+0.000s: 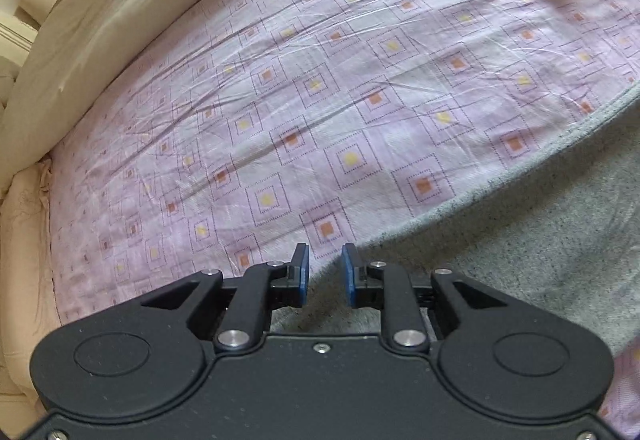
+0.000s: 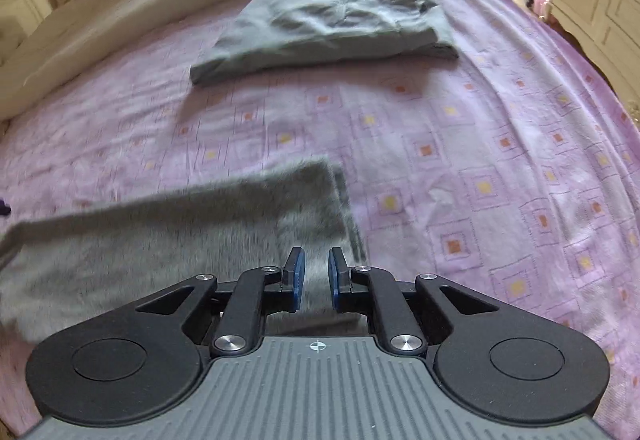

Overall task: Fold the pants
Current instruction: 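Move both open grippers back over the trousers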

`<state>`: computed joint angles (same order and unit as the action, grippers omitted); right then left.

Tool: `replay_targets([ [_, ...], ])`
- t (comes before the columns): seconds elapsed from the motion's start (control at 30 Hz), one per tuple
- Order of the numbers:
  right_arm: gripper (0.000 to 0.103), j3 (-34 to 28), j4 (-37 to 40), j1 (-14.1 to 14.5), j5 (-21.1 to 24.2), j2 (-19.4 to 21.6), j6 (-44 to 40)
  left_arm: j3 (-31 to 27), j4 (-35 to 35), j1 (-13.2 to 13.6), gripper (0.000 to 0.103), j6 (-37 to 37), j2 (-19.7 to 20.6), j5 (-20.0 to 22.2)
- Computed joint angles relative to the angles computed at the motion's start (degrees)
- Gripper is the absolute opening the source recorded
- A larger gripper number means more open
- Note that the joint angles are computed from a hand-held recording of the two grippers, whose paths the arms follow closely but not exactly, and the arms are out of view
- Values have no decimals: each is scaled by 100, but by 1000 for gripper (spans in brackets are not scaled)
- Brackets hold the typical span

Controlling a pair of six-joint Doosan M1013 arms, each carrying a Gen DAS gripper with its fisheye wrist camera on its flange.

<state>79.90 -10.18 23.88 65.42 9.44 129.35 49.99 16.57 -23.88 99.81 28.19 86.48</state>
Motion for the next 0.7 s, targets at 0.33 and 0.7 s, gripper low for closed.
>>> replay_targets([
  [0.33,13,-154,-757,238,698,132,850,888,263,92,31,-911,-859,297],
  [0.7,14,-595,-502,875,-320,244,478,1873,469,475,39,-1265,-1584,272],
])
